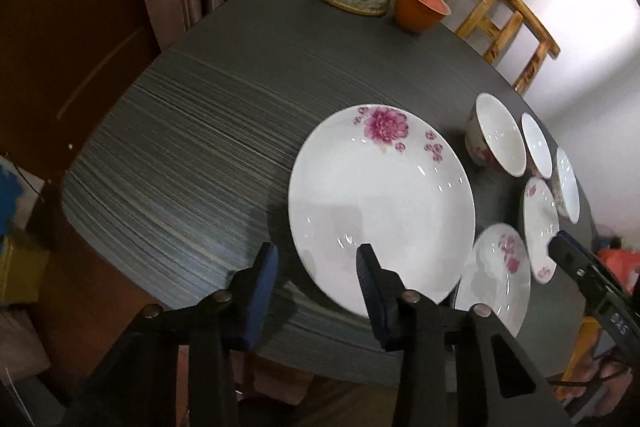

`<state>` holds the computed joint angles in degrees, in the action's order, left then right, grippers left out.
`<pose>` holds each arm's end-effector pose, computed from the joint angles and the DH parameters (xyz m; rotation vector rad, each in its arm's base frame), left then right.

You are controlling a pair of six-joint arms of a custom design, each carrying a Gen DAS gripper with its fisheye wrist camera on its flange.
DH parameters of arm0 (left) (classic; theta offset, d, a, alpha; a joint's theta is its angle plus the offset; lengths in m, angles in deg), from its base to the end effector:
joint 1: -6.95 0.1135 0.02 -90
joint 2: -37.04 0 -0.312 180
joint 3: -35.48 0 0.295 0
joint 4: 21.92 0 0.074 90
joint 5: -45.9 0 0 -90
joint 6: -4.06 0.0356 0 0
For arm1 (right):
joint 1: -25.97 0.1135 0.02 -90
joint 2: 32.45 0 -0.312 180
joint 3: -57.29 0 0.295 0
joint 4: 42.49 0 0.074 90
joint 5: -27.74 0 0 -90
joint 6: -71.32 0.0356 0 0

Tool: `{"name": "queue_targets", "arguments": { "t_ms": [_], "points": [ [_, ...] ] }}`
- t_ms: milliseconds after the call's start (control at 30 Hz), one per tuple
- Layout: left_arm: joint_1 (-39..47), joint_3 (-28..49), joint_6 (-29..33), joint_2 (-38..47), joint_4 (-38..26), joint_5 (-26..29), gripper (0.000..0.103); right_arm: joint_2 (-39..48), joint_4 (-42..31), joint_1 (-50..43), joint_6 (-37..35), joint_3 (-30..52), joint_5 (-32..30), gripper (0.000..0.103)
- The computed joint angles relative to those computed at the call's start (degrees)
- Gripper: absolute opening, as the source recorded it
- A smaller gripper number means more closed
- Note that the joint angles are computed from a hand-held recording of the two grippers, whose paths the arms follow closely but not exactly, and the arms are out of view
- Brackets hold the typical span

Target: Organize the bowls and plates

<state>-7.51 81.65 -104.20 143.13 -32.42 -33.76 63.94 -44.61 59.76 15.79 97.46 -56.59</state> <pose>0.2801 -0.0788 0.0553 -0.0498 2.8394 -0.3845 0.2315 0.1507 0.0852 0.0522 2.6130 0.3086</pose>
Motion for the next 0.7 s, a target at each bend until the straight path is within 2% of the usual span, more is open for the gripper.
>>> {"name": "queue_targets", "arguments": {
  "t_ms": [233,467,700],
  "points": [
    [2.4,4.17,0.57,4.24,-1.91,1.91,0.042,11.34,-3.25,-5.23,-3.87,10.24,-9.04,0.045],
    [4.78,7.39,0.46,7.69,-4.5,5.98,0.042,19.2,-6.29,-7.01,-4.89,17.38,-13.15,0.043],
    [5.06,8.56,1.18,9.61,-4.76,5.98,0.042,23.69,-7.68,-7.2,-5.89,20.83,-15.36,0.043]
  ]
}}
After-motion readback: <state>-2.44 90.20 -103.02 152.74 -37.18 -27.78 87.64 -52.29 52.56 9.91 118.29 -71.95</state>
